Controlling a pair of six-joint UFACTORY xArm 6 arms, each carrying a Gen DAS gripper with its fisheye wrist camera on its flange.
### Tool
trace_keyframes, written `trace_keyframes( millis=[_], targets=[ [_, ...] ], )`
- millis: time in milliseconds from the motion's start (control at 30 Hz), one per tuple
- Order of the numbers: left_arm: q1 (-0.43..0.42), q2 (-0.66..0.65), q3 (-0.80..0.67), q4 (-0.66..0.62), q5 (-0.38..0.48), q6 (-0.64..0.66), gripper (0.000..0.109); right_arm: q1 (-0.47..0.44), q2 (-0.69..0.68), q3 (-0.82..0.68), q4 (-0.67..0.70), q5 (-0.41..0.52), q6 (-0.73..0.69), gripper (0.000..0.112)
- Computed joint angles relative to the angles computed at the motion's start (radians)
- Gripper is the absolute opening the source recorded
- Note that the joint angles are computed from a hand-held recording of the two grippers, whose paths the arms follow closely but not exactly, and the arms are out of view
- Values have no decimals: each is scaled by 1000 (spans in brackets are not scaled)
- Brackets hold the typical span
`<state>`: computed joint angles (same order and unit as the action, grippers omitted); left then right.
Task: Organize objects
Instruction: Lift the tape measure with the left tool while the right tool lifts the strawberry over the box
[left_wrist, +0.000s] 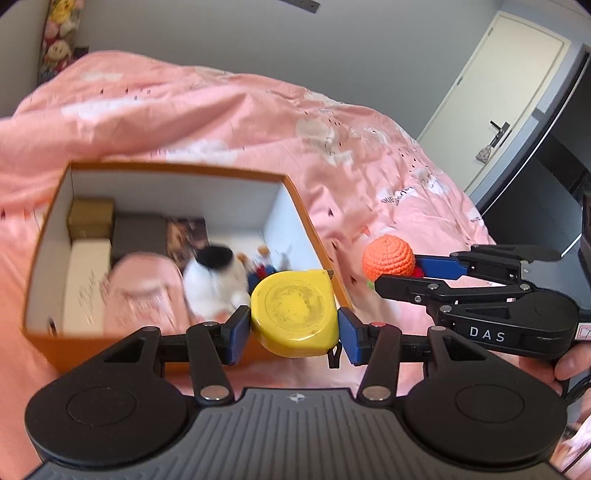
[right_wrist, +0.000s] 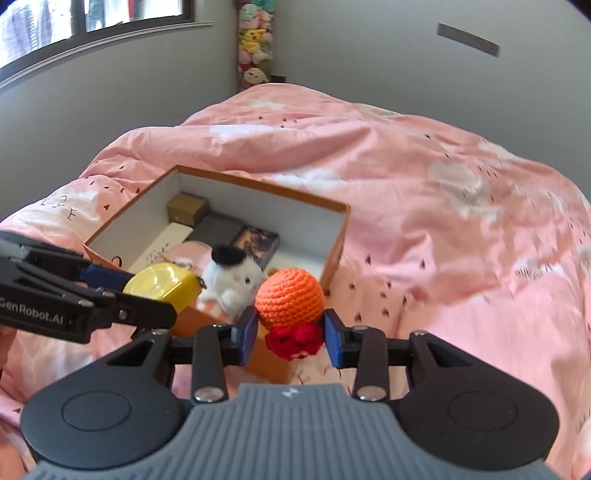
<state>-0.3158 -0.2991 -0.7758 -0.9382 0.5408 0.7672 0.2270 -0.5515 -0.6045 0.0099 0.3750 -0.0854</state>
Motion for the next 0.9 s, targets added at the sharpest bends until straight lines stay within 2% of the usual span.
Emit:
trace_keyframes(
  millis=[300,500,733,900],
  targets=[
    [18,246,-218,24,-24,82,58,0,256,-201,-78,-47,-47,40],
    [52,389,-368,27,38,151,58,-10,411,-335,-129,-36,-108,40],
    [62,525,-510,107,74,115,58,-12,579,-489,-127,9,-225,40],
    [56,609,-586,192,95,68,58,-1,681,-557,-198,7,-321,40]
  ],
)
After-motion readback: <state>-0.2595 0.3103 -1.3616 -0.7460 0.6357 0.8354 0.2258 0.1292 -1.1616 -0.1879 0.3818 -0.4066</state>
